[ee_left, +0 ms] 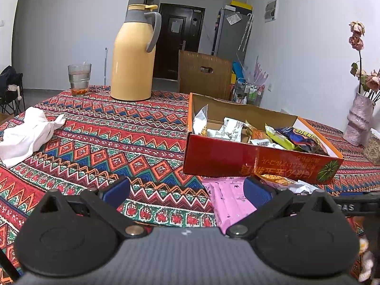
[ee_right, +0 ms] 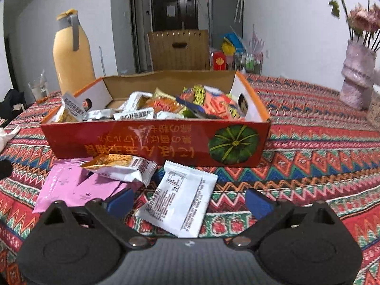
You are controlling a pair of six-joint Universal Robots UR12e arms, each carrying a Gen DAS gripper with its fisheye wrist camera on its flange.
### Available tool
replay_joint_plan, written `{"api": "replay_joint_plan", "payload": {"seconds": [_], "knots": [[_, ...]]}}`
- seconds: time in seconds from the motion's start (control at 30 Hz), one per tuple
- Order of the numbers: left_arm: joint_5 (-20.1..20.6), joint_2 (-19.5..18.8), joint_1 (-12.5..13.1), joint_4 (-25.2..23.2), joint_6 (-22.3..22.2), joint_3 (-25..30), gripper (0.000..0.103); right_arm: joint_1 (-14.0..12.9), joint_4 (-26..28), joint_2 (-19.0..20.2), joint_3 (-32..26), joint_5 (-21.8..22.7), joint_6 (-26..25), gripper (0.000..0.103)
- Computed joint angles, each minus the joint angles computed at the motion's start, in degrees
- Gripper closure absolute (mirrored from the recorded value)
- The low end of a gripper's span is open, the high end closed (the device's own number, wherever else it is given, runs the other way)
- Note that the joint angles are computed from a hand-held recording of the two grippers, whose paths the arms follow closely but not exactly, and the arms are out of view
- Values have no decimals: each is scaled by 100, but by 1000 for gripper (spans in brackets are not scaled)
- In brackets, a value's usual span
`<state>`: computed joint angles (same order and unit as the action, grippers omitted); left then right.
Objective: Organize snacks
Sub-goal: 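Withdraw both open grippers from the box to the remaining pile, then grasp the white packet with the right gripper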
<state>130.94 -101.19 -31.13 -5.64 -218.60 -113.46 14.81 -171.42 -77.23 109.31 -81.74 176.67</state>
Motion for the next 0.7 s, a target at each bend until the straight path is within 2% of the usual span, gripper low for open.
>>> {"api": "replay_joint_plan", "payload": {"seconds": [0.1,0.17,0.2,0.3,0.37,0.7], "knots": [[-14,2,4,-23,-22,1,0,29,181,97,-116,-32,78,8],[-31,5,7,-35,-27,1,0,36,259,147,-159,-26,98,22],[-40,6,8,-32,-22,0,0,31,295,155,-164,-22,96,23],[-52,2,6,-17,3,2,0,47,128,161,-99,-93,-76,34],[-64,2,11,-36,-5,3,0,18,17,144,-41,-13,-121,48],[-52,0,22,-275,-113,45,0,-45,-571,106,176,261,-208,66]]}}
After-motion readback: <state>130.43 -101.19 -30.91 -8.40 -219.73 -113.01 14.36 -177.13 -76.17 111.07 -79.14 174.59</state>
